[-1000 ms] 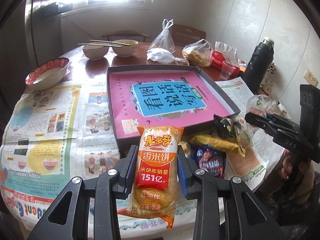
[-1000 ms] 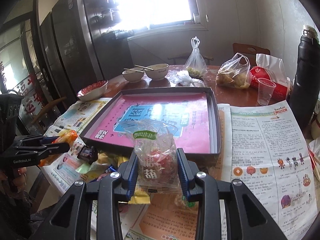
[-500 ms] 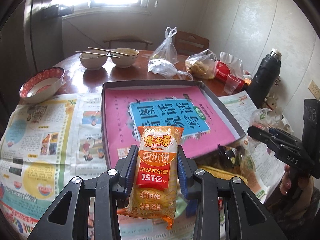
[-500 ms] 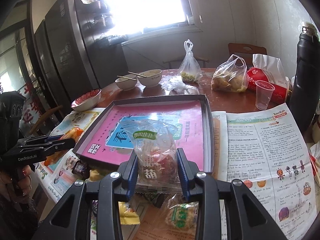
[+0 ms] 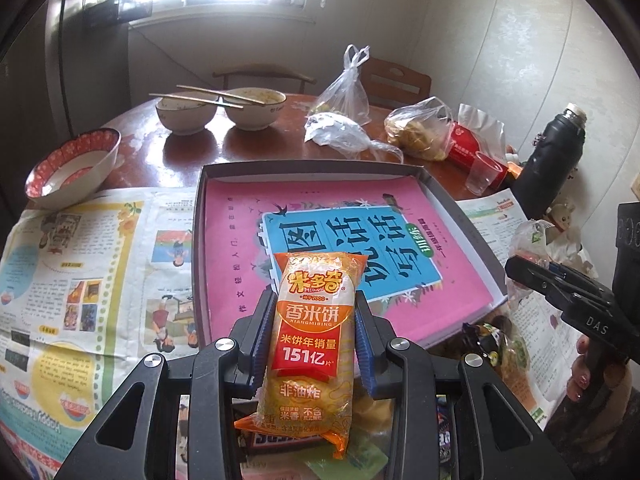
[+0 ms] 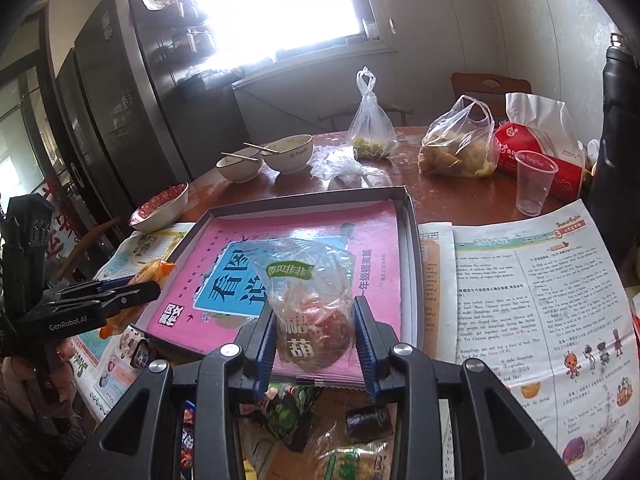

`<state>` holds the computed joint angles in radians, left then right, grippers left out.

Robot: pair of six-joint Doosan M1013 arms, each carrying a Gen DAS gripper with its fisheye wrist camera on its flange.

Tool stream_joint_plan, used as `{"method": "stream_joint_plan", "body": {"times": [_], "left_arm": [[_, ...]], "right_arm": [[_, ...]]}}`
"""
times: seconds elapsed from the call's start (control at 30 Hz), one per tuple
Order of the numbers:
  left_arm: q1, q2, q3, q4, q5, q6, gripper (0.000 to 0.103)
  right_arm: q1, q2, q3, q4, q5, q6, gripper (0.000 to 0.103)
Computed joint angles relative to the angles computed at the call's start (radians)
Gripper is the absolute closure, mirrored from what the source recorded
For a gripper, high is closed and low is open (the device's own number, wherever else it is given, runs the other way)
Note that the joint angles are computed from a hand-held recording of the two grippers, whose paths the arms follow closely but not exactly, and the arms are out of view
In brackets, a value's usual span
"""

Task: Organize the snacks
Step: 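Lift the rice-cracker pack with the left gripper while the right gripper grasps a clear pastry bag, then lower both held snacks onto the pink book in the tray and open both grippers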

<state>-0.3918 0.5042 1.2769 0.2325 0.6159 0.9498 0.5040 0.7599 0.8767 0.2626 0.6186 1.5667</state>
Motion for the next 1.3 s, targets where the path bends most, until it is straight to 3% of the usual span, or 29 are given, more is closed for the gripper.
{"method": "stream_joint_plan", "body": {"times": [0.27, 0.73, 1.3], "left_arm": [[0.012, 0.027, -0.026, -0.058, 0.008, 0.035, 0.066], [0.004, 0.053, -0.046, 0.032, 0.036, -0.028, 0.066], [-0.001, 0.071, -0.064, 0.055, 0.061, -0.037, 0.066]], "right_arm": [[-0.002, 0.034, -0.054, -0.016, 0.045, 0.028, 0.067], [-0.003, 0.081, -0.12, -0.056, 0.108, 0.088, 0.067], [0.005, 0.106, -0.156, -0.146, 0.17, 0.15, 0.067]]}}
